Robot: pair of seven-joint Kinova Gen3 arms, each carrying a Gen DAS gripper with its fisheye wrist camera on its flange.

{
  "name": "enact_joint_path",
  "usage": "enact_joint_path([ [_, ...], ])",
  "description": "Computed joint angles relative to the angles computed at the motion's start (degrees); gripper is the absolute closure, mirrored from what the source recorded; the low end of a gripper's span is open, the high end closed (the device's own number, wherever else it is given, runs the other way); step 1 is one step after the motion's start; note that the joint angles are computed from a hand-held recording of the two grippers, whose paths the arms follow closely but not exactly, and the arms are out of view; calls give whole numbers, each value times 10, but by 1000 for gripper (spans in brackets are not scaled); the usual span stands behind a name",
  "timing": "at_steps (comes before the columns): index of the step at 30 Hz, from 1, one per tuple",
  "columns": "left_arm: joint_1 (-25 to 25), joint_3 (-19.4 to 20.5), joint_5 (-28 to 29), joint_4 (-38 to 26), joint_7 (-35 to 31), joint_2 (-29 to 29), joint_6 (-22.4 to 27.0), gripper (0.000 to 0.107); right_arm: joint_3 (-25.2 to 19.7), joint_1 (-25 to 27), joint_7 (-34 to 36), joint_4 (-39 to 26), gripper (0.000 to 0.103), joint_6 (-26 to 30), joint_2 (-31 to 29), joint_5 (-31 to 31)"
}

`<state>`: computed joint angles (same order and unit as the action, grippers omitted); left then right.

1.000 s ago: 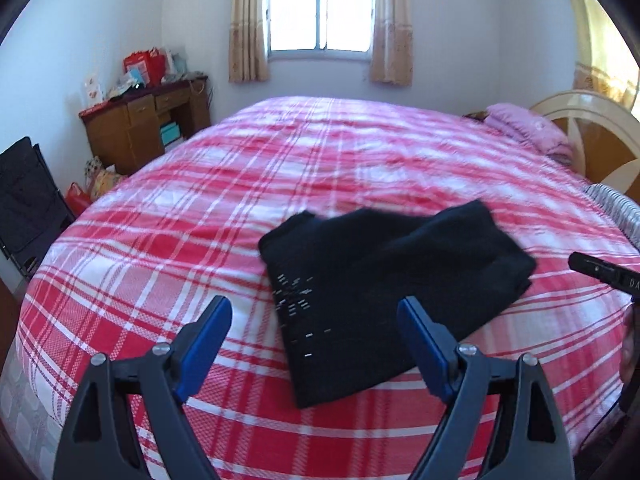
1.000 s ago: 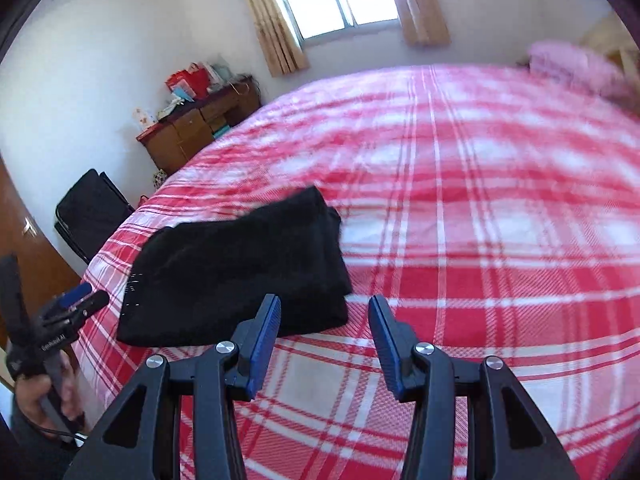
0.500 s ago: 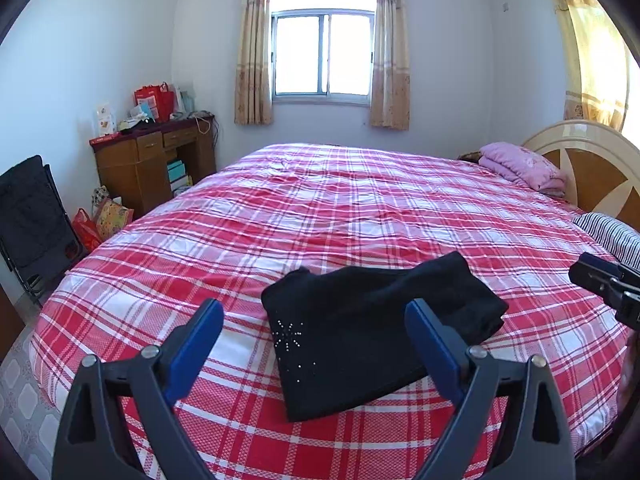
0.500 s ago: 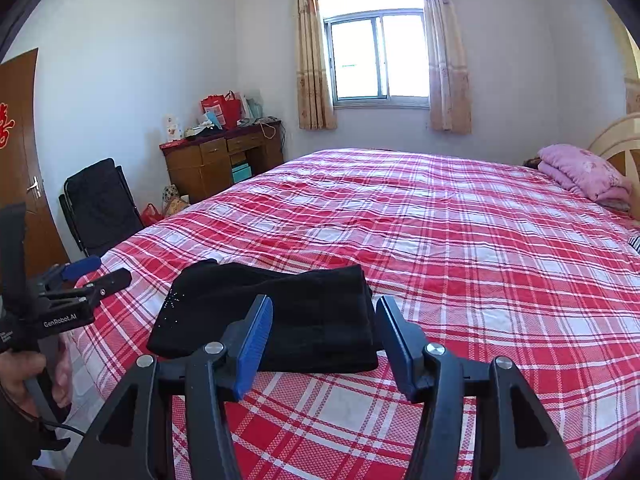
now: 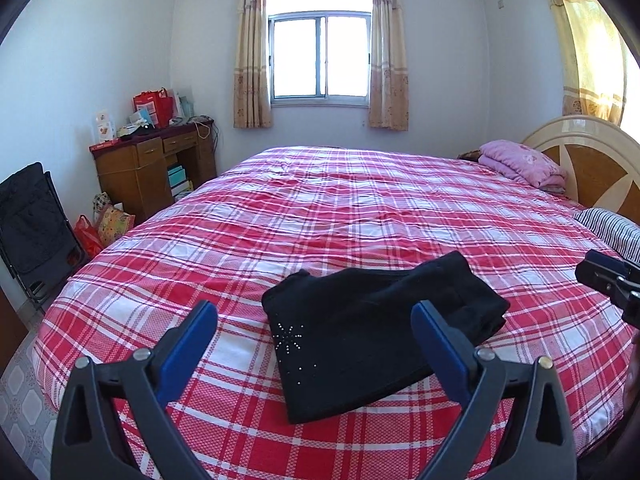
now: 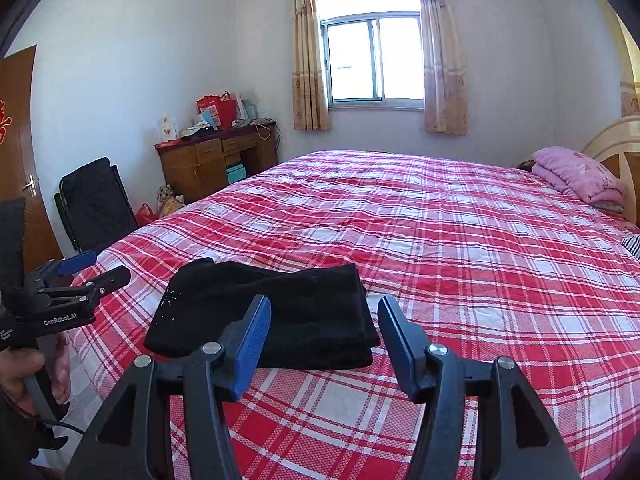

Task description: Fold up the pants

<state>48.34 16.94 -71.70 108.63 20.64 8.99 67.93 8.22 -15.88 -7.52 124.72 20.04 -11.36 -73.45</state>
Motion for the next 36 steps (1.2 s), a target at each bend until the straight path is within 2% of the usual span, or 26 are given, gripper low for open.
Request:
enact_joint_path([
  [36, -3, -5, 9, -5, -16, 5, -5, 6, -15, 23, 25, 12, 44, 7, 7, -29],
])
